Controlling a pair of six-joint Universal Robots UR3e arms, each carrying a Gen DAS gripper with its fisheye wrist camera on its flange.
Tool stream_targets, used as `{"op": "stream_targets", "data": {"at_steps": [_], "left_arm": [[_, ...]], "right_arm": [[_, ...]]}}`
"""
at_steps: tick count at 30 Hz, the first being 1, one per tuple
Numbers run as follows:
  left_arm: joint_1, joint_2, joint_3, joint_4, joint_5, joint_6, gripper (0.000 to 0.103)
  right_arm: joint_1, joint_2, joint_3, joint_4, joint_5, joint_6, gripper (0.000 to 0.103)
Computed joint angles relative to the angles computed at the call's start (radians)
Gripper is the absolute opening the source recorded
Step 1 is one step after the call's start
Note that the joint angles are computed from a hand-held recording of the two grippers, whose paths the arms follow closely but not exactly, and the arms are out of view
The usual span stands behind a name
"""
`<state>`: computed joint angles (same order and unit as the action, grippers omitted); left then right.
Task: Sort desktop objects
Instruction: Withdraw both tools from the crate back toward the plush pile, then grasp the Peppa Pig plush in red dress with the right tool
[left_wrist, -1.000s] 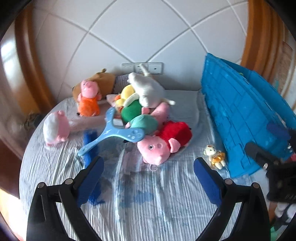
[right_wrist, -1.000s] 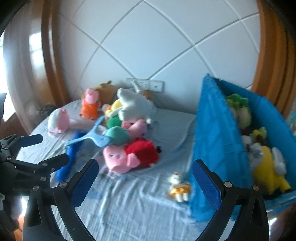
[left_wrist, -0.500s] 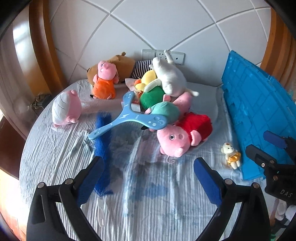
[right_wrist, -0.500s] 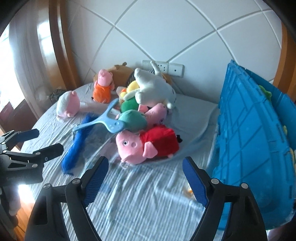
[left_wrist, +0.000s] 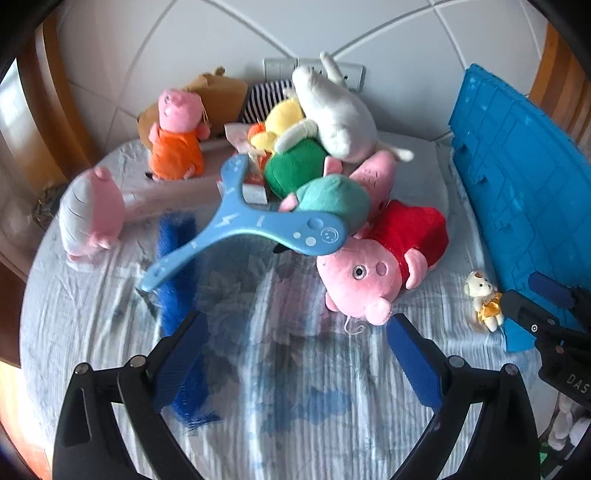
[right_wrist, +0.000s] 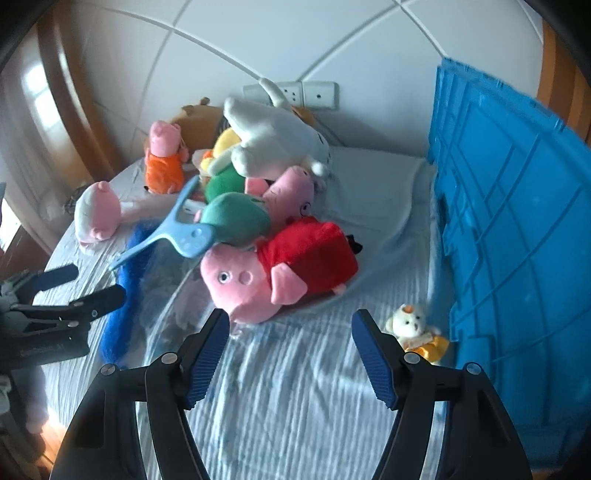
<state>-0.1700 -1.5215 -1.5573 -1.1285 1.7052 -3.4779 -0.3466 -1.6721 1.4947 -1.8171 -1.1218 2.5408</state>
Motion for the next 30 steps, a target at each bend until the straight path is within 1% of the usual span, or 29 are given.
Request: {"op": "stream_targets", "data": {"at_steps": [3, 5, 7, 12, 15, 20, 23, 25, 27, 29, 30], "left_arm": [[-0.019, -0.080, 0.020, 0.033, 0.002, -0.045, 0.099], [-0.033, -0.125, 0.030, 0.057, 0.004, -0.085, 0.099], [-0.050, -0.181, 0.048, 0.077, 0.008, -0.124, 0.099], [-0.073, -0.310, 0.073, 0.138, -0.001, -0.179, 0.099], [-0.088, -0.387, 0.105, 0.156, 0.001, -0.205, 0.099], [-0.104, -0.504, 0.179, 0.185, 0.029, -0.196, 0.099], [-0.085, -0.514, 0.172, 0.217, 0.013, -0.177, 0.100], [-0.073, -0.516, 0.172, 0.219, 0.005, -0.148, 0.102], [-0.060, -0.513, 0.164, 0.227, -0.008, -0.110, 0.103], [-0.049, -0.507, 0.155, 0.235, -0.029, -0.087, 0.103], [-0.050, -0.506, 0.152, 0.243, -0.036, -0.080, 0.103]], "right_arm": [[0.017, 0.075, -0.031, -0.016, -0.015, -0.012, 0.069], [0.032, 0.124, -0.048, -0.038, -0.028, -0.029, 0.066], [0.038, 0.173, -0.069, -0.054, -0.030, -0.039, 0.062], [0.058, 0.338, -0.167, -0.100, -0.050, -0.038, 0.050], [0.063, 0.421, -0.216, -0.126, -0.048, -0.023, 0.050], [0.062, 0.519, -0.269, -0.167, -0.017, 0.004, 0.050], [0.061, 0.564, -0.291, -0.210, -0.003, 0.035, 0.050], [0.065, 0.599, -0.327, -0.218, -0.003, 0.055, 0.050], [0.062, 0.638, -0.376, -0.207, 0.029, 0.077, 0.051], [0.057, 0.662, -0.420, -0.168, 0.080, 0.084, 0.054], [0.058, 0.674, -0.441, -0.150, 0.099, 0.085, 0.064]]}}
